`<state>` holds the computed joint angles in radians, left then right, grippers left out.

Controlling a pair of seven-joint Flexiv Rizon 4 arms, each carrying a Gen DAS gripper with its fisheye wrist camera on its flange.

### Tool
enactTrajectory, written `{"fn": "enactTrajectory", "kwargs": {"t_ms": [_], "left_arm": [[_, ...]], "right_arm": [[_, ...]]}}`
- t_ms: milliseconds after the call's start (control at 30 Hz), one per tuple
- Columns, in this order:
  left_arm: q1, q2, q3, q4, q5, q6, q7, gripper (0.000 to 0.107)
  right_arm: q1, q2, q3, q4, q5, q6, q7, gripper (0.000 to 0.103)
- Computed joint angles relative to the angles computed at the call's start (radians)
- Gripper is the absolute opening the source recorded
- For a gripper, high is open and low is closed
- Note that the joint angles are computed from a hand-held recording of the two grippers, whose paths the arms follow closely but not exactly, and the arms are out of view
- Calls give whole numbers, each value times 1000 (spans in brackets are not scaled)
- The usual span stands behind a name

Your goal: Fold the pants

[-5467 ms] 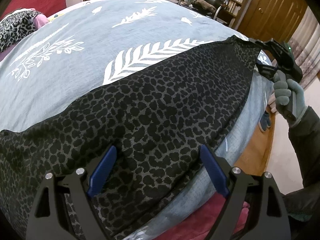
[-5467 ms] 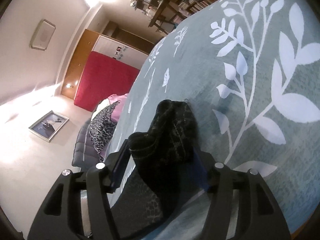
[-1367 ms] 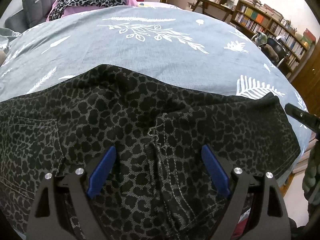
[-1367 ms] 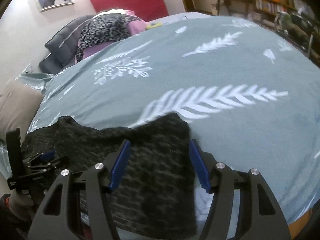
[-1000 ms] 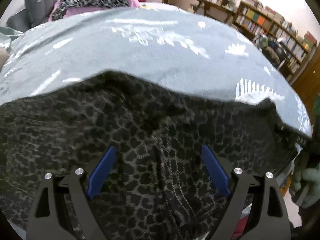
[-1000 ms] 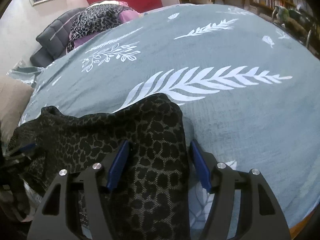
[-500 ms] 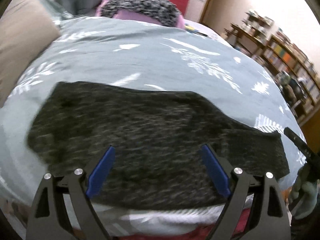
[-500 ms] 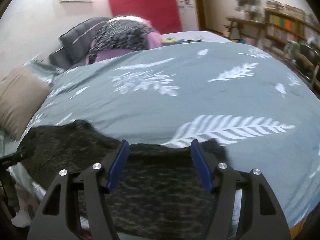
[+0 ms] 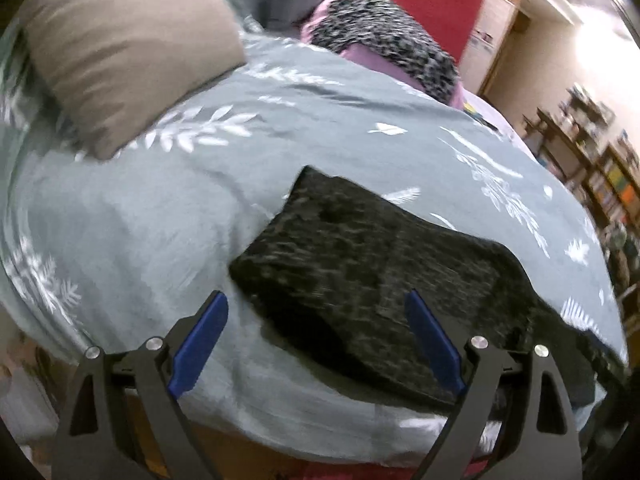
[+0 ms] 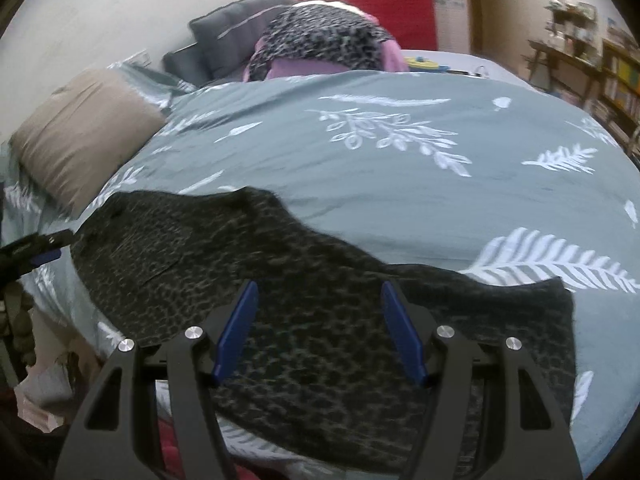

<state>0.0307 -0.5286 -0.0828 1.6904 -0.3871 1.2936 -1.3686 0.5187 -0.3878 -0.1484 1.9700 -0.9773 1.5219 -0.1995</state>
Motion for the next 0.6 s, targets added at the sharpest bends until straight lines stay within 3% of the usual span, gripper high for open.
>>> {"fn": "enactTrajectory", "kwargs": {"t_ms": [133, 200, 467, 600], "left_arm": [[53, -47, -55, -17, -81, -8, 3, 90], [104, -72, -131, -18, -159, -10, 48, 90], [131, -114, -201, -24, -271, 30, 126, 88], [187, -125, -297, -15, -384, 18, 207, 68]], "right_arm": [[-8, -19, 36, -20, 47, -15, -51, 66], [-1, -19, 33, -19, 58, -17, -58, 66], [10, -26, 27, -9, 115, -8, -70, 66], [24, -31, 18, -8, 140, 1, -91, 66]]}}
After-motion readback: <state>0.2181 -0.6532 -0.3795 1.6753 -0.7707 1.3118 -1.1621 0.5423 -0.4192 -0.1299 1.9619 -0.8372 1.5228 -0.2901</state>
